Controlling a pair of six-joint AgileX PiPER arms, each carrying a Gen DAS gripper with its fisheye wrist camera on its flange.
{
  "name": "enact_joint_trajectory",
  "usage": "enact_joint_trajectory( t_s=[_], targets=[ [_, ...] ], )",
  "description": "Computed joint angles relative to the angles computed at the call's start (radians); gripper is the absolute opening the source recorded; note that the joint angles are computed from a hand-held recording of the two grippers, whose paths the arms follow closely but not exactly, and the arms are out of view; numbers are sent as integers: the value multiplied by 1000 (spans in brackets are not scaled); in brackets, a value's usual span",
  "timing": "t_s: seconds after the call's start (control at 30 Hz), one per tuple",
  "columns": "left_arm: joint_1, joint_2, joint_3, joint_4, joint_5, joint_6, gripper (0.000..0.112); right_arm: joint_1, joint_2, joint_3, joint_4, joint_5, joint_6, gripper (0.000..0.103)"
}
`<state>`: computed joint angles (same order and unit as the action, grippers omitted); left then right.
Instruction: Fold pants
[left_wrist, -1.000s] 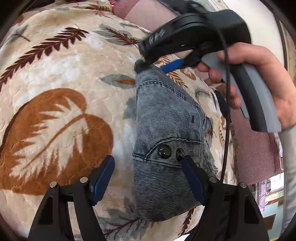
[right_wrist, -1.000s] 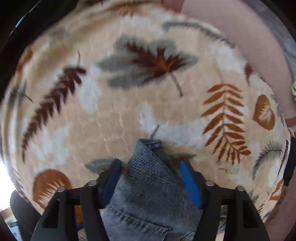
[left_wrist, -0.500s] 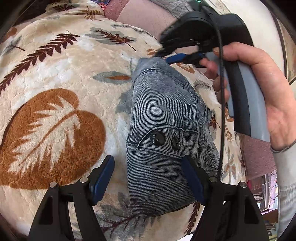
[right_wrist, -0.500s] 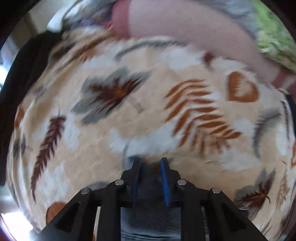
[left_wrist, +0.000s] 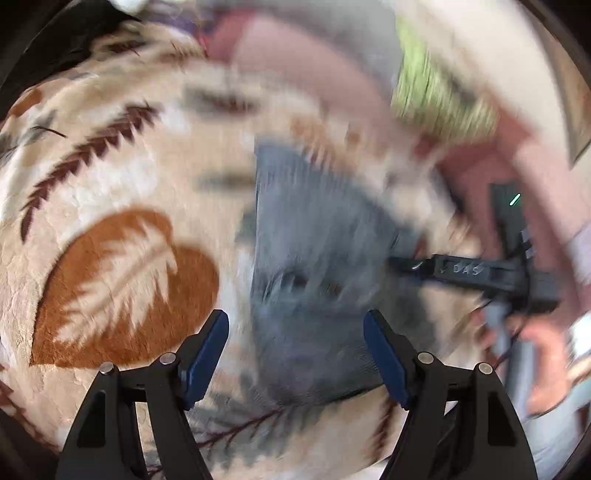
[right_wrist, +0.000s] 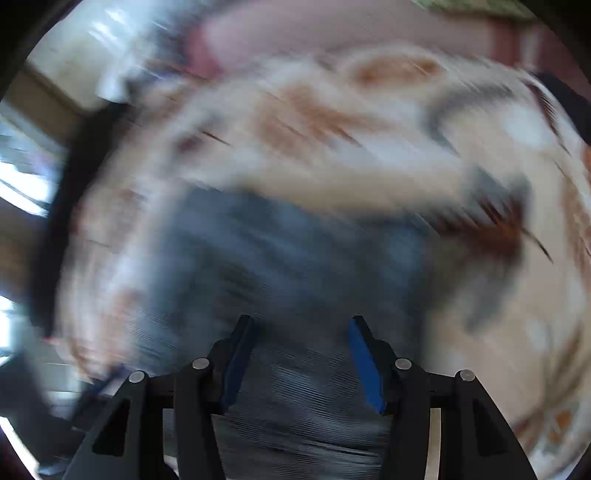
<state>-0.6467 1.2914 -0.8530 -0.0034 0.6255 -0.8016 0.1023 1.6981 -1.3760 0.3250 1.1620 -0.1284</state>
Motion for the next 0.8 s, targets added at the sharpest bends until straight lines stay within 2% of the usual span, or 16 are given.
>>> enact_joint_trajectory(
  t_s=[0.07, 0.1, 0.23, 0.33, 0.4, 0.5, 0.63, 0.67, 0.73, 0.8],
  targets=[
    [-8, 11, -19, 19, 24, -25, 76, -46, -61, 54, 65, -20, -56, 57],
    [-24, -29, 3, 81, 5, -97, 76, -54, -96, 75, 73, -33, -64, 57],
    [-95, -101, -19, 277, 72, -296, 76, -75, -281, 234, 148, -97, -162, 58],
    [-110, -10, -53, 250, 136, -236, 78, -2, -354, 380, 34, -178, -151, 65],
    [-135, 32, -48, 296, 136, -291, 85, -5, -405, 470, 40, -261, -184, 66],
    [-153, 25, -76, 334, 192, -342, 86, 14, -438, 450, 4, -257, -132, 67],
    [-194, 13, -89, 385, 243, -399, 85, 4, -507, 500, 37, -278, -144, 68],
    [-193, 25, -89, 379, 242, -389, 86, 20, -477, 523, 10, -289, -140, 72],
    [-186, 38, -76, 377, 217, -394, 86, -26, -502, 561, 63, -310, -205, 74],
    [-208, 39, -84, 405, 241, -424, 87, -45, -503, 549, 82, -288, -220, 74]
  ],
)
